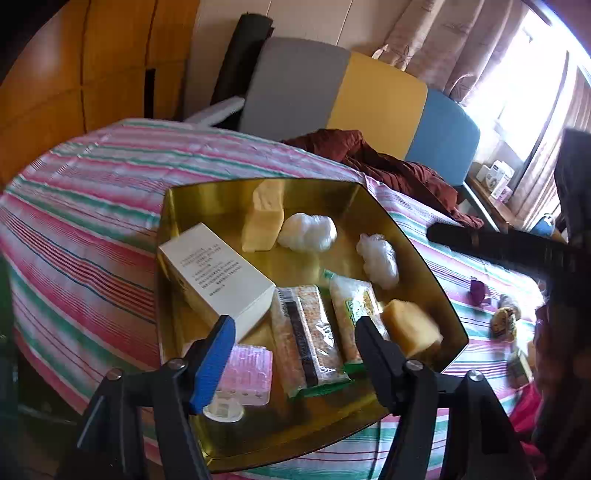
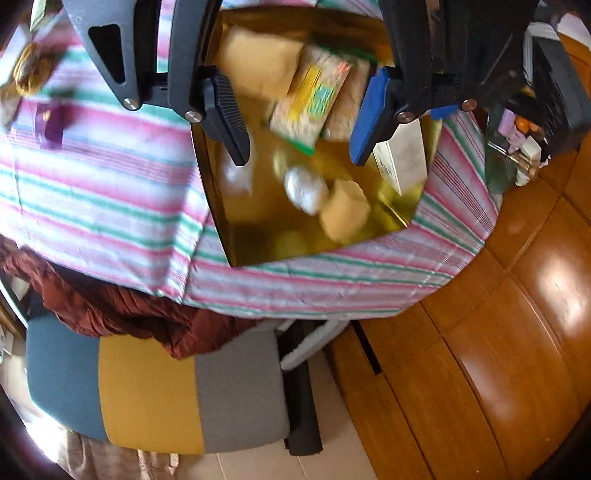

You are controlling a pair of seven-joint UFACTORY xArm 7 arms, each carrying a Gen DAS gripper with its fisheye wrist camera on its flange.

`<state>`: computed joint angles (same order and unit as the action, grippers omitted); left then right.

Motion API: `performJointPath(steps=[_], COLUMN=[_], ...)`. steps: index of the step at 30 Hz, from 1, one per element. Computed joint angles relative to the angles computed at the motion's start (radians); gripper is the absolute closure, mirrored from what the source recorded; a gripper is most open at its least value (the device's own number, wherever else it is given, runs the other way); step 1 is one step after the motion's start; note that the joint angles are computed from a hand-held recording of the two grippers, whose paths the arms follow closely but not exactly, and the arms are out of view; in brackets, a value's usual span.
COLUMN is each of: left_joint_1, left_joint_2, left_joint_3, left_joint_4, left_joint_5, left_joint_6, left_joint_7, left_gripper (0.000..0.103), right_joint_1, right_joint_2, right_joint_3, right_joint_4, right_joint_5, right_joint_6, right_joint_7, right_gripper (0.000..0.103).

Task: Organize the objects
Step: 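Carry the snack bag and wrapped ball into the gold tray and release them, then move both grippers back over the remaining pile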

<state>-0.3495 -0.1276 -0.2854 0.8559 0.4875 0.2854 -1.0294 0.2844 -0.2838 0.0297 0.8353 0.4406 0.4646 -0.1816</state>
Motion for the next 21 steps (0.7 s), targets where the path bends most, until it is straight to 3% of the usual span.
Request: performJointPath(steps=[7,21], left_joint_1=[0.015,-0.021], left_joint_2=[-0.024,-0.045], left_joint_3=[-0.051,-0.062], left_joint_4=[0.026,0.049], left_joint_5=[0.19,0.269], left_joint_6=[0.076,0.17], left_joint_7=[-0.135,-0.19], left_gripper=[0.026,0.02], right_joint_1=[-0.037,-0.062], right_joint_2=[-0.082,-0.203], right_joint_3=[0.033,0.052], right_joint_4=[-0.11,-0.231], right_joint_5=[-0.118,-0.297], right_joint_6=[-0.018,-0.058], right_joint_7=[0.108,0.247], right_gripper=[0.041,0.041])
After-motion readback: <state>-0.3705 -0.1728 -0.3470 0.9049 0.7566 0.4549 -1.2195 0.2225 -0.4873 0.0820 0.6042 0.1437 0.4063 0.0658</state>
